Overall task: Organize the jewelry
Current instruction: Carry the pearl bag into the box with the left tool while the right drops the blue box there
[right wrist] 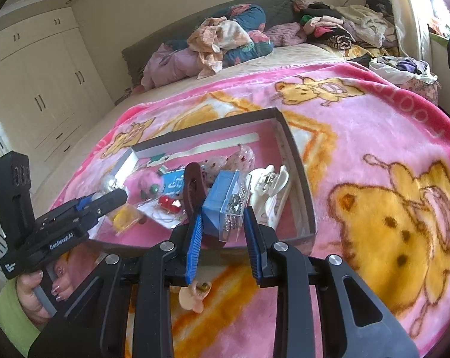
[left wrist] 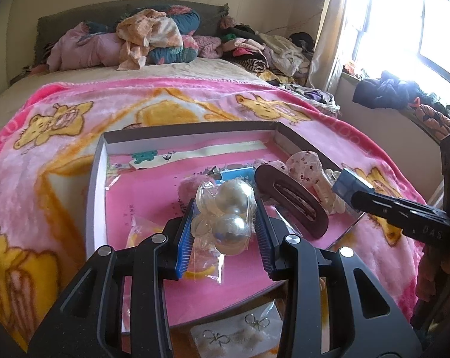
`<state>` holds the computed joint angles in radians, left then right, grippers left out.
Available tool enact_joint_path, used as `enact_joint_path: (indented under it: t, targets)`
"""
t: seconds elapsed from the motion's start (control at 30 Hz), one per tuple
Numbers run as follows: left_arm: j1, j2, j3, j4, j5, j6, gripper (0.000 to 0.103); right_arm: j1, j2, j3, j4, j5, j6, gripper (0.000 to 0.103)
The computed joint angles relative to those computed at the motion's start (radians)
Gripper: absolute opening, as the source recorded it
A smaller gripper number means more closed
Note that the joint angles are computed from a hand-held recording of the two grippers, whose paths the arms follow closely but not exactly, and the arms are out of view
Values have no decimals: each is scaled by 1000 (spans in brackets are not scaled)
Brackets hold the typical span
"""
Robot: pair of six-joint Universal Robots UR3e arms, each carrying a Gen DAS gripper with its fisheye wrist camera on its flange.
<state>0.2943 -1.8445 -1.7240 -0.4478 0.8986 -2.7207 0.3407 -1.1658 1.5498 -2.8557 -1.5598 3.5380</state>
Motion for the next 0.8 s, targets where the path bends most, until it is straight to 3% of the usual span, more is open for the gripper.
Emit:
enact_joint_path:
  t: [0.8]
  targets:
    - [-65,-103,97,-16,82,-25,29,7,145,-187,76,9,-74,26]
